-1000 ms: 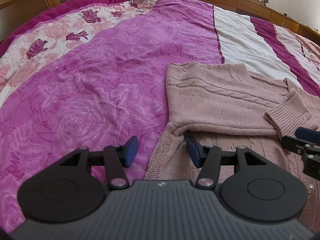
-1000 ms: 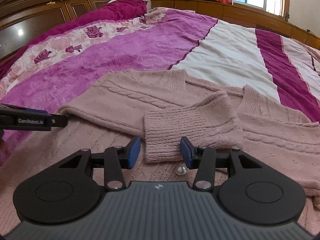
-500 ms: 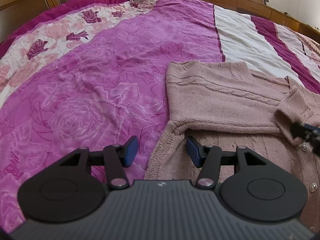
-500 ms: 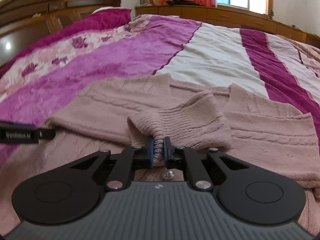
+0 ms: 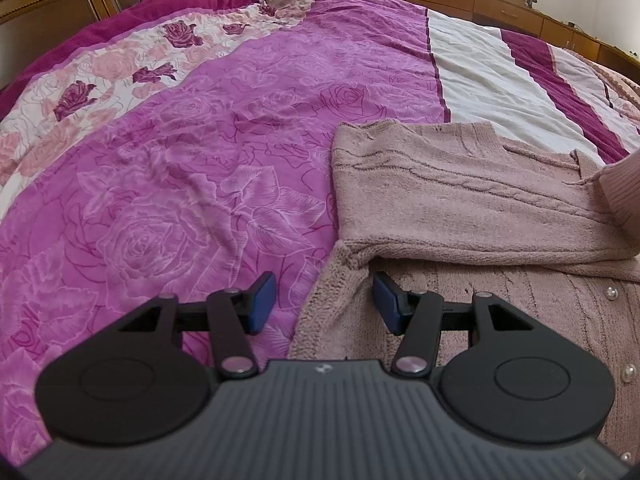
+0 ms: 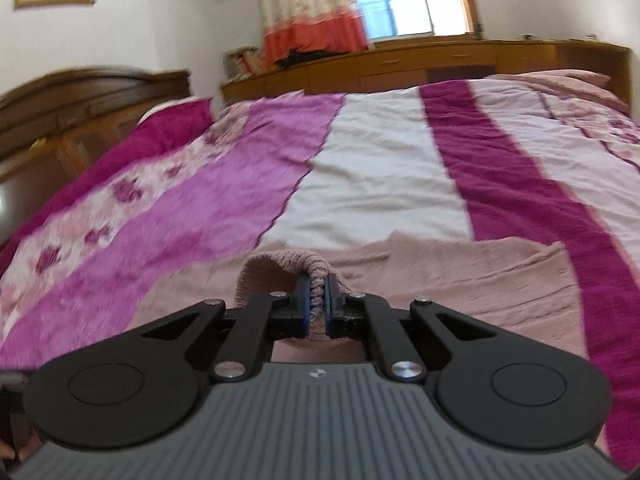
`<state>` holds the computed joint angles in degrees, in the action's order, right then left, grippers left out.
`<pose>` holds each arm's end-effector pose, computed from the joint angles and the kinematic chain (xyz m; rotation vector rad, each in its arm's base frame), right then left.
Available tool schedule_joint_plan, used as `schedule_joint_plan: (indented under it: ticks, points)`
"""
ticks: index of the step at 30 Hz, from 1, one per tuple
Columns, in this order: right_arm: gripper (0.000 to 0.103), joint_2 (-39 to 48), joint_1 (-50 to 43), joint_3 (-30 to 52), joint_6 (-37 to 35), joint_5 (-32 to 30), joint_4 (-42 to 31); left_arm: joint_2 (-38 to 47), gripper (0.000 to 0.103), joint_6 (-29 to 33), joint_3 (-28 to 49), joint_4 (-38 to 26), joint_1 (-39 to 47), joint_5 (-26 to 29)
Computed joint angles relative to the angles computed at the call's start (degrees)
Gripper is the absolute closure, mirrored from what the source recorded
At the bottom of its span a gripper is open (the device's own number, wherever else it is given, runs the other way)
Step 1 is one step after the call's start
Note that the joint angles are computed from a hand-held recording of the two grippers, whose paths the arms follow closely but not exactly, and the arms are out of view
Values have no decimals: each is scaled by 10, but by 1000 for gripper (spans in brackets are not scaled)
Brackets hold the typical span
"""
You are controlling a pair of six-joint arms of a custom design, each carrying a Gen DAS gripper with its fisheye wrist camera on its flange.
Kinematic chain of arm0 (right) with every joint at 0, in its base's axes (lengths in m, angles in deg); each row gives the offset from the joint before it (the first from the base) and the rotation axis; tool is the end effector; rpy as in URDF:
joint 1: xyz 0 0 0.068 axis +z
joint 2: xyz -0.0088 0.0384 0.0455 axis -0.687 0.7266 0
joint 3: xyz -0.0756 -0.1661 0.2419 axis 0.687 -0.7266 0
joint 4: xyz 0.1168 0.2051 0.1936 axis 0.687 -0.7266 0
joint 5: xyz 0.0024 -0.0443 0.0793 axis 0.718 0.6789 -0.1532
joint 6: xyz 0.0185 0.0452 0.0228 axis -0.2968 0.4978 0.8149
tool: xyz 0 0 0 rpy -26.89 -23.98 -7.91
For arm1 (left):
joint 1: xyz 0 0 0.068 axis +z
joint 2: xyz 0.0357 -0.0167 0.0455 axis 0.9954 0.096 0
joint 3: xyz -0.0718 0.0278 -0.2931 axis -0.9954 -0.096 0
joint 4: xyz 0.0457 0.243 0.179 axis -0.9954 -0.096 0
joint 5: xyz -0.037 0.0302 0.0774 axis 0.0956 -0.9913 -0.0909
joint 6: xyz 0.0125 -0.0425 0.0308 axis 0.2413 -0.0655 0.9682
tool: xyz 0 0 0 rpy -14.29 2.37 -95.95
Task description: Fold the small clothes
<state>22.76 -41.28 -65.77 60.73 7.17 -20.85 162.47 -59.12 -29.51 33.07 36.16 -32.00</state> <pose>0.2493 0.0257 0.1314 -0.3156 2.0188 0.5221 0.1433 -0.1227 0.0838 -0.5860 2.2444 0.2130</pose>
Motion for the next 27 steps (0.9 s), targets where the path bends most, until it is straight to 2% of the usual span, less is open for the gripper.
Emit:
schedule_joint_plan:
  ticks: [6,13,18,23,27]
  points:
    - [97,27,-83,32,13,-25,-14,-1,48,0,0,0,0,0]
    - [97,110,-154,65,28,-39,-9,-4,48,1,5,-16,3,5]
    - [97,161,-179,76,22,-45,-7,-33,48,-12,7,-51,-1,7]
    - [96,205,-195,86,71,-56,30,-59,48,-10,12,-86,-3,-4]
    - [96,229,-195,125,61,-44,17,-67,48,-8,14,-95,-3,-9]
